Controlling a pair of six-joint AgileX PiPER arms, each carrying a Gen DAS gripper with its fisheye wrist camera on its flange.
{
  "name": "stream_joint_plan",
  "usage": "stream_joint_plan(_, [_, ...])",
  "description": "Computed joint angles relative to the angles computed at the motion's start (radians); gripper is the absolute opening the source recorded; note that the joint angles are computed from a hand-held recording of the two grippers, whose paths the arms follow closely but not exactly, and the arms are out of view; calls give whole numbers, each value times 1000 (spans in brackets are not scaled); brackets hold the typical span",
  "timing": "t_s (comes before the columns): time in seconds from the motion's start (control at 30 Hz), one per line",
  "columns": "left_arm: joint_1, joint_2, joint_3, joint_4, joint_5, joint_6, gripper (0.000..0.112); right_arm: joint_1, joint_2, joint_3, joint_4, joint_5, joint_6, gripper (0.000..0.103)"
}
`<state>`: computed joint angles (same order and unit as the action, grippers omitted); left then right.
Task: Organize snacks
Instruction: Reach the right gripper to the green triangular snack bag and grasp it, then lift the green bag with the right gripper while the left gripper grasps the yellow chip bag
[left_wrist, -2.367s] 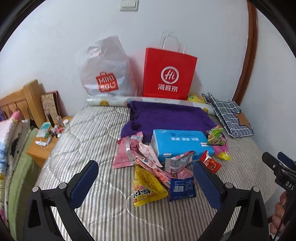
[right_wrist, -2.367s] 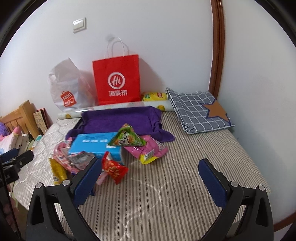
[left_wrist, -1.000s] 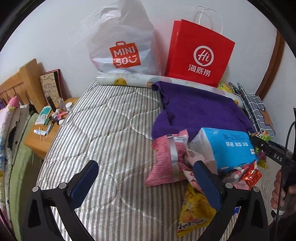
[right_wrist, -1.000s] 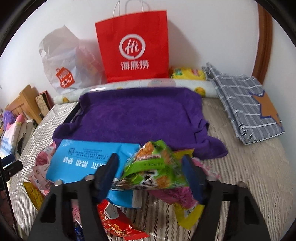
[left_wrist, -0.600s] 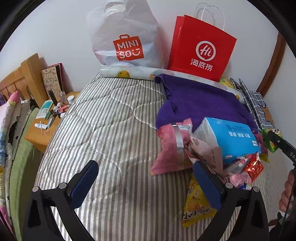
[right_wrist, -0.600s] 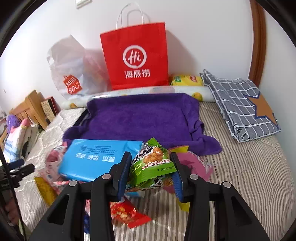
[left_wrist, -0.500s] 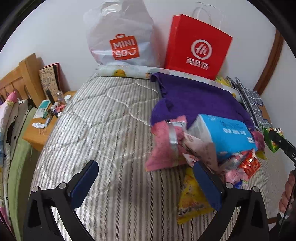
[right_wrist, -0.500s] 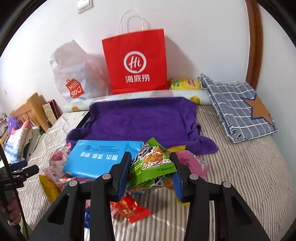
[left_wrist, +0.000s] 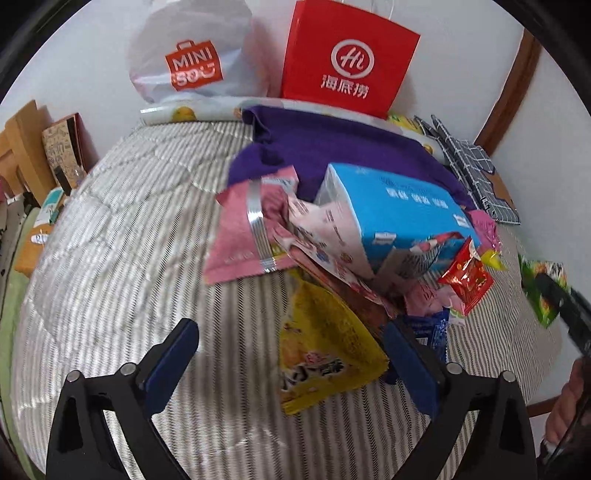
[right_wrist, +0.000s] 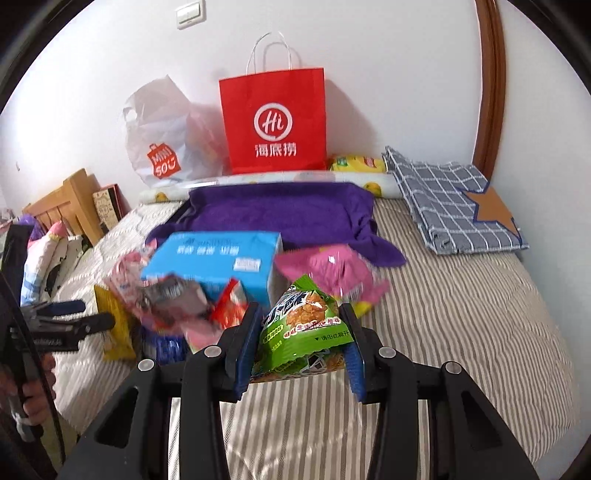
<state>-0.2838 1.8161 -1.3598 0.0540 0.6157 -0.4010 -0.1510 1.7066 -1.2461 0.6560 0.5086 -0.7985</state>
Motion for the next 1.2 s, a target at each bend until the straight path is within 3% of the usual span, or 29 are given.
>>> stream_joint_plan(0.13, [-8, 32, -24, -41, 27, 49, 70, -7, 17, 32, 17, -6, -31, 42])
stream_joint_plan(0.2, [0, 25, -12, -104, 17, 113, 48, -5, 25, 44, 22, -16, -46, 42])
stream_joint_plan(0.27, [10, 6, 4, -159, 15, 159, 44, 4, 30, 57, 15, -33, -53, 42])
stream_joint_plan(0.43, [-4, -53, 28, -44, 42, 87, 41, -5, 26, 90, 62, -38, -127, 42])
stream_joint_plan(0.57, [19, -35, 6, -59, 86, 108, 43, -22, 21, 112, 80, -39, -171, 43])
stream_joint_plan(0.63, [19, -21, 5, -37, 80, 82, 50, -33, 15, 121, 82, -35, -179, 48])
stream_joint_plan(0.67, [19, -10, -1, -30, 84, 69, 56, -42, 6, 133, 99, -33, -198, 56])
stream_joint_plan(0.7, [22, 0, -6, -32, 80, 69, 57, -50, -6, 148, 117, -38, -216, 65])
stream_joint_plan(0.8, [26, 14, 1, -35, 57, 55, 57, -70, -37, 185, 165, -57, -269, 75])
stream_joint_plan(0.87, [34, 10, 15, -50, 38, 59, 56, -73, -42, 190, 128, -66, -225, 77])
stream_joint_plan(1.0, [50, -9, 37, -102, 7, 117, 42, -76, -12, 170, 86, -63, -136, 77])
stream_joint_plan(1.1, [49, -30, 53, -97, -2, 127, 41, -70, 33, 137, 77, -36, -87, 77])
stream_joint_plan(1.2, [58, -58, 76, -111, -10, 152, 40, -26, 73, 114, -23, -61, 25, 76])
